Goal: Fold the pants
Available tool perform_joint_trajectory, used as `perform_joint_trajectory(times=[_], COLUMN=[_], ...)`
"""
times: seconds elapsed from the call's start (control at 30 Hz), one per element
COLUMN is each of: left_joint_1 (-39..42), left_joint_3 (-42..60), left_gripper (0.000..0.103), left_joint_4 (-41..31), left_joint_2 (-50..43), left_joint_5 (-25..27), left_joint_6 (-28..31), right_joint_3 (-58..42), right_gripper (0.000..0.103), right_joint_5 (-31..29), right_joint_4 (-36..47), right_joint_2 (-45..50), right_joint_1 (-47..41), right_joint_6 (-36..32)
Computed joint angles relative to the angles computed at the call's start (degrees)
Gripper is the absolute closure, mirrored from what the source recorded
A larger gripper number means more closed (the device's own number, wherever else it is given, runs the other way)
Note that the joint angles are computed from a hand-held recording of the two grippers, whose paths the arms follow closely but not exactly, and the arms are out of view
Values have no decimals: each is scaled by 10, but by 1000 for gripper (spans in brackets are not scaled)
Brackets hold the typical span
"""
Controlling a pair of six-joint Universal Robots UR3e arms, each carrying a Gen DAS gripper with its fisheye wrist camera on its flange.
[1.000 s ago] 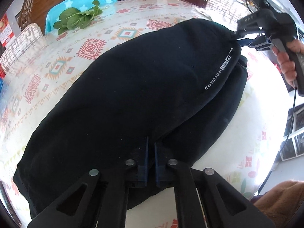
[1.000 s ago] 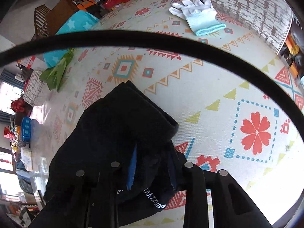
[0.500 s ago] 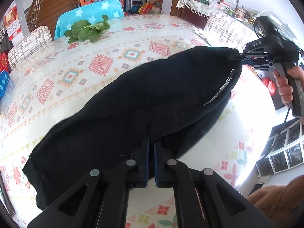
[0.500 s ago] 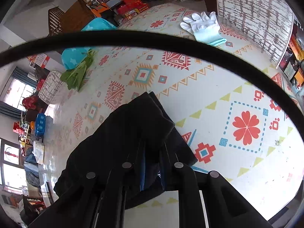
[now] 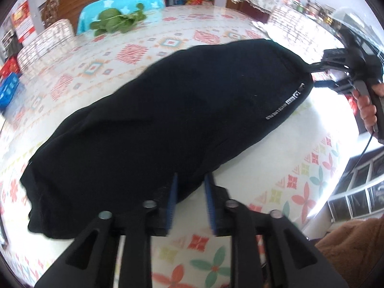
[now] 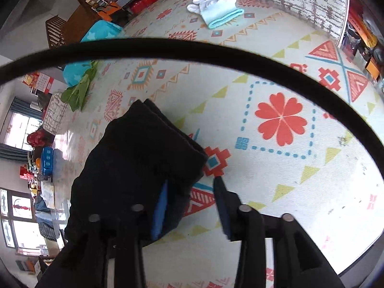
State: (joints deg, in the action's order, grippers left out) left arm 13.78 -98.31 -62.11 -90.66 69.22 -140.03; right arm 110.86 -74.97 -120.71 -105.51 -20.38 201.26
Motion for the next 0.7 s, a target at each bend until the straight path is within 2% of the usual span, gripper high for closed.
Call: perform_joint_trajectory(times=[0.13, 0.27, 0.37, 0.43, 0.5, 0.57, 0.7], left_joint_1=[68, 129, 112, 87, 65, 41, 2], left_joint_3=[-5, 35, 96, 150, 200, 250, 329], left_gripper=[76, 75, 72, 65, 64, 64, 64], left_joint_4=[-46, -74, -51, -36, -29, -32, -39], left_joint_2=[42, 34, -22, -79, -132, -183, -266], left_joint_5=[1, -23, -26, -42, -30, -12, 54], left_joint_6=[8, -46, -120, -168, -193, -199, -191], right_joint_3=[5, -52, -123, -191, -289, -384, -539], right_gripper=[40, 40, 40, 40, 40, 41, 51], right_joint_5=[-35, -66, -69, -85, -116, -159, -174], right_joint_4=[26, 44, 23, 13, 34, 67, 127], right_joint_2=[-76, -67, 17, 103, 204, 295, 439], right_joint_1=[-36, -7, 77, 151, 227, 287, 337], right_joint_6=[-5, -17, -21, -26, -40, -49, -67])
